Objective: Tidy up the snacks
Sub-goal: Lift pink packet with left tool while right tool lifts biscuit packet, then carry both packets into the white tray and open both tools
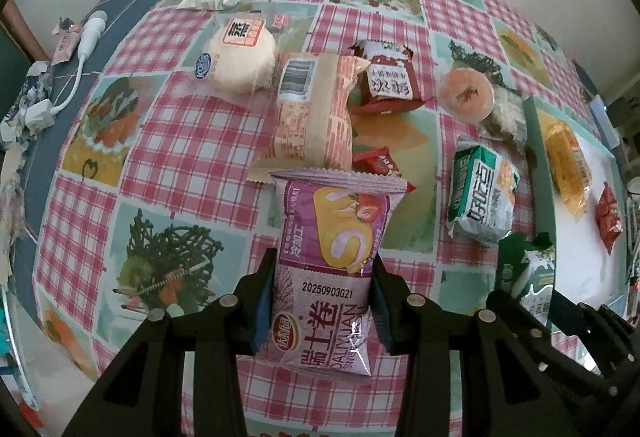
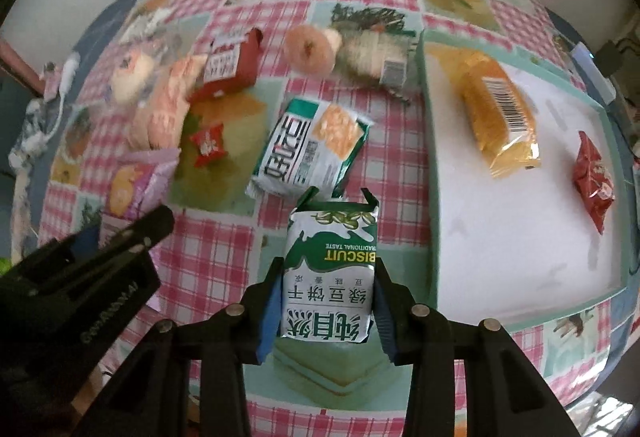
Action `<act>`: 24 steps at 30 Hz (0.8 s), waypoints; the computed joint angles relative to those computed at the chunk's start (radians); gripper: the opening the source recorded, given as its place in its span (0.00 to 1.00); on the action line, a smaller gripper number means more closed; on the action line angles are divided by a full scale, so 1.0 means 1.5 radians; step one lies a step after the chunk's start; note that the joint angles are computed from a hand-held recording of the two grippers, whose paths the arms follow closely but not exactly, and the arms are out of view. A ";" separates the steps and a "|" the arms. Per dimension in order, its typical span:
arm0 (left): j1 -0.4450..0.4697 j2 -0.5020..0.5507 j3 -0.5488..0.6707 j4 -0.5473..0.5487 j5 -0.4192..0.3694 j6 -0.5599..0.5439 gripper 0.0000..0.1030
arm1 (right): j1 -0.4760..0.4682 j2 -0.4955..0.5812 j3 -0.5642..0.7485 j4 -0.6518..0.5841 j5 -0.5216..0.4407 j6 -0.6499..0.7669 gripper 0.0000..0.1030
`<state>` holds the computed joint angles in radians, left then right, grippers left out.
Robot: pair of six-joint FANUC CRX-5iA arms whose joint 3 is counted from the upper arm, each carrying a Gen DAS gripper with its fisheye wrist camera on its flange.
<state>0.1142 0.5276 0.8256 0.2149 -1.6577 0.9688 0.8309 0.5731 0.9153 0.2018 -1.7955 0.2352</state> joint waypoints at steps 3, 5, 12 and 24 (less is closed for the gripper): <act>0.009 0.002 0.007 0.018 0.003 0.008 0.42 | 0.000 -0.020 -0.020 0.013 0.010 -0.016 0.42; 0.015 0.004 0.014 0.028 0.004 0.014 0.41 | -0.001 -0.029 -0.032 0.022 0.015 -0.023 0.42; 0.025 -0.005 0.016 0.059 0.013 0.021 0.41 | -0.002 -0.091 -0.105 0.049 0.036 -0.085 0.42; -0.038 -0.052 -0.016 0.110 -0.001 -0.014 0.41 | -0.027 -0.251 -0.307 0.066 0.065 -0.264 0.42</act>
